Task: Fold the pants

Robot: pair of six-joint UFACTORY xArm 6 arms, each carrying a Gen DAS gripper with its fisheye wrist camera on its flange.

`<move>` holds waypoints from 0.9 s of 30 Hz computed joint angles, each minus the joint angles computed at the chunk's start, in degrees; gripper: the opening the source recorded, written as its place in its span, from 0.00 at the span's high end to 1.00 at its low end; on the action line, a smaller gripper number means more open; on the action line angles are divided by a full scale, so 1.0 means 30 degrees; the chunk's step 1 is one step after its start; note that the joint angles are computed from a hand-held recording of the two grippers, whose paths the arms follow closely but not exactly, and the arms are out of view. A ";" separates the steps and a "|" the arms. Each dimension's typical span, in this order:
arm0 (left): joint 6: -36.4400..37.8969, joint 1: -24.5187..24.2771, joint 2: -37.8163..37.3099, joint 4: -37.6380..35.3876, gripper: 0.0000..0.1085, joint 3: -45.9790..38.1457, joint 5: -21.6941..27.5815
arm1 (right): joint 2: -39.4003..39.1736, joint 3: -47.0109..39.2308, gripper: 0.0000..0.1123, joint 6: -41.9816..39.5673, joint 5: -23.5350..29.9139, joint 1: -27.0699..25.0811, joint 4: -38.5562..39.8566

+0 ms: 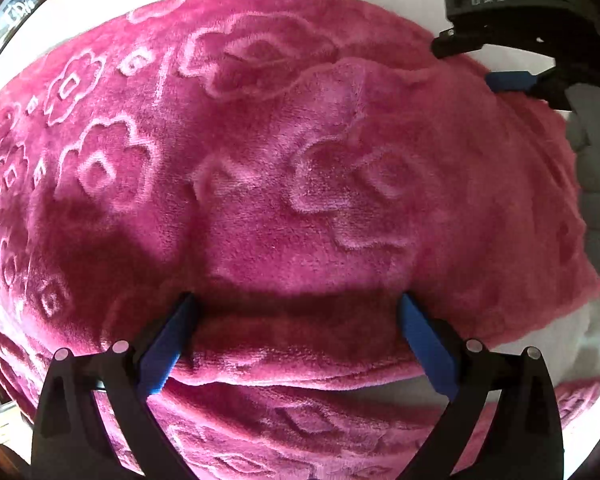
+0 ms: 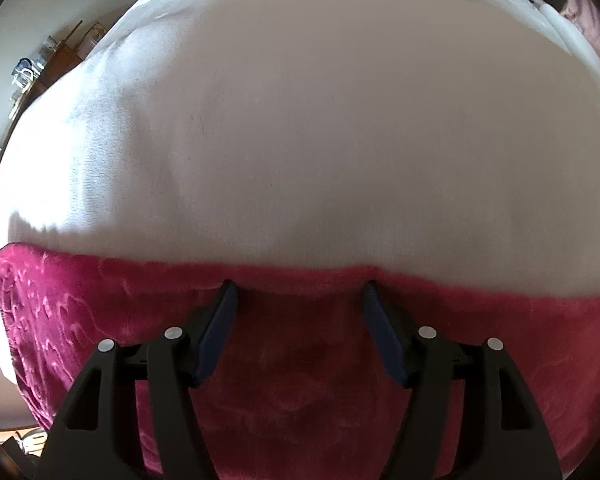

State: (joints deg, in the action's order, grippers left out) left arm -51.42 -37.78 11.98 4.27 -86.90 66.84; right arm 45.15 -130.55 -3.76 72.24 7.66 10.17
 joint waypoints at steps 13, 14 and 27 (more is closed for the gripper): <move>-0.0145 0.4712 -0.6115 0.1200 0.10 0.5612 -0.0779 | -0.7553 1.0061 0.40 -0.0235 -0.3753 0.0020 -0.0324; -0.0181 0.5254 -0.6543 0.1389 0.10 0.6020 -0.0509 | -0.7850 1.0496 0.40 0.0027 -0.3918 0.0152 -0.0396; 0.4504 1.3435 -1.0209 0.2121 0.10 0.9451 -0.0578 | -1.3282 1.6979 0.40 0.2928 -0.4692 0.1255 -0.1219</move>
State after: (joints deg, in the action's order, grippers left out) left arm -37.91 2.53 -18.65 10.63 -58.54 65.10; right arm 5.30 -79.61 5.03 58.16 11.42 6.52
